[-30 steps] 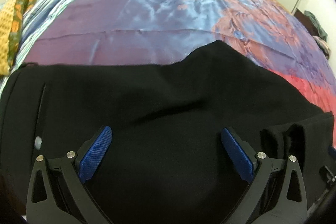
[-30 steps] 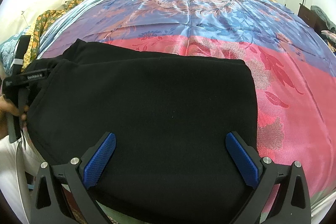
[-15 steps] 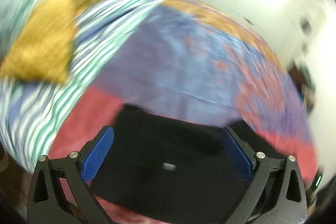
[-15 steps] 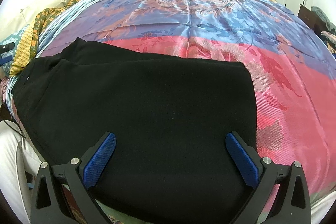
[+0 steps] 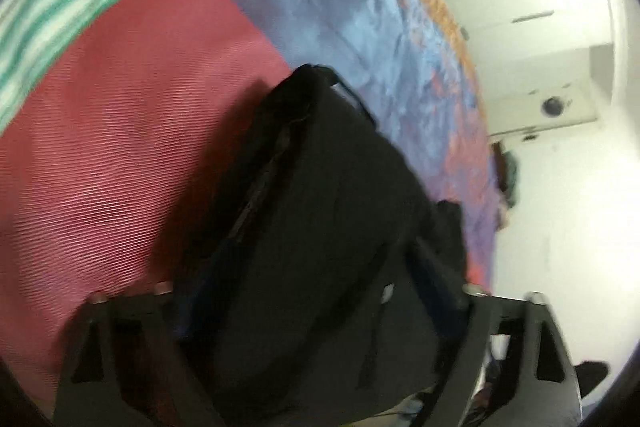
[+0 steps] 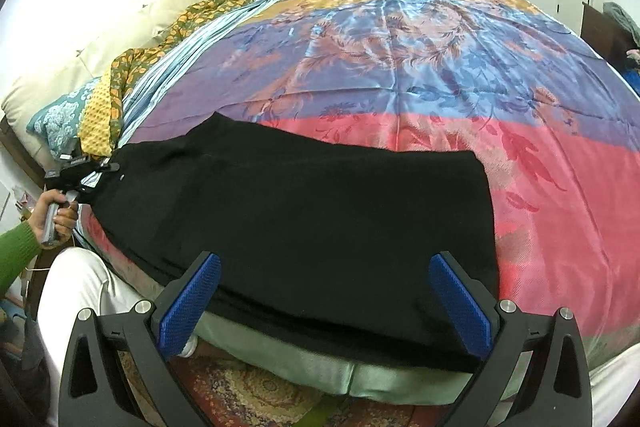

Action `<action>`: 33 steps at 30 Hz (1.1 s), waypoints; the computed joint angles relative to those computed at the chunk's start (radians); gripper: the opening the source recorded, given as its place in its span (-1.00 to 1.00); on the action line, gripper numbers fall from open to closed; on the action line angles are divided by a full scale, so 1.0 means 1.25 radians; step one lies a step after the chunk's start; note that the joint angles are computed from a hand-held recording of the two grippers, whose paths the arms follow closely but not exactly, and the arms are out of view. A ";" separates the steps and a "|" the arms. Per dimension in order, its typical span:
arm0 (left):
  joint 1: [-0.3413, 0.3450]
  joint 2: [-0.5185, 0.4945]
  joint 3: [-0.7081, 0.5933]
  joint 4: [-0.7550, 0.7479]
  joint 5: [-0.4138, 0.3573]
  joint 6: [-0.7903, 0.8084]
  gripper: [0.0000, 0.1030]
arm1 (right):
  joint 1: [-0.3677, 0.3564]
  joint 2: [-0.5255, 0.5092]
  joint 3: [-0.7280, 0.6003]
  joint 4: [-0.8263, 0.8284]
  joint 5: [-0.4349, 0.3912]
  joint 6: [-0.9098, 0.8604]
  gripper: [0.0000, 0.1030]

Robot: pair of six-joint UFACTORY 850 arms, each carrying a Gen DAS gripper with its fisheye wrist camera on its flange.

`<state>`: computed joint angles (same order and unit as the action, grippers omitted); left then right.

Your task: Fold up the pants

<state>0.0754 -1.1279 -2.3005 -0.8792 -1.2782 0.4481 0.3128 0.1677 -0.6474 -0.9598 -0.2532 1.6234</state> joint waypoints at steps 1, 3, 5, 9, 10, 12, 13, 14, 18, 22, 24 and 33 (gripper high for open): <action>-0.007 0.009 0.009 0.018 0.010 -0.003 0.89 | -0.001 -0.005 -0.002 0.009 0.007 -0.007 0.99; -0.029 0.039 0.035 0.099 0.047 -0.004 0.80 | 0.000 -0.004 0.000 -0.005 0.014 0.008 0.99; -0.050 0.080 0.074 0.198 0.109 -0.021 0.32 | 0.003 0.001 0.003 -0.050 0.017 0.051 0.99; -0.033 0.141 0.133 0.167 0.122 -0.038 -0.56 | 0.006 0.025 0.022 -0.170 0.013 0.183 0.99; -0.035 0.147 0.127 0.162 0.125 -0.047 -0.59 | 0.004 0.031 0.029 -0.198 0.014 0.217 0.99; -0.042 0.203 0.178 0.157 0.153 -0.034 -0.64 | -0.001 0.041 0.039 -0.245 0.015 0.273 0.99; -0.047 0.217 0.183 0.150 0.158 -0.028 -0.65 | -0.005 0.050 0.047 -0.279 0.014 0.315 0.99; -0.054 0.230 0.179 0.141 0.156 -0.026 -0.68 | -0.007 0.057 0.054 -0.309 0.011 0.350 0.99; -0.113 0.338 0.257 0.115 0.187 0.003 -0.70 | -0.014 0.087 0.084 -0.424 -0.007 0.491 0.99; -0.213 0.455 0.379 0.153 0.274 0.030 -0.70 | -0.029 0.123 0.114 -0.495 -0.022 0.594 0.99; -0.267 0.497 0.435 0.173 0.323 0.036 -0.70 | -0.038 0.143 0.129 -0.510 -0.030 0.624 0.99; -0.456 0.483 0.527 0.086 0.211 0.170 -0.30 | -0.071 0.216 0.184 -0.519 -0.074 0.707 0.99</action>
<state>-0.4944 -0.5247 -1.6413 -0.7718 -1.0145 0.6605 0.2236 0.4383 -0.4171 -1.6081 -0.3459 2.5068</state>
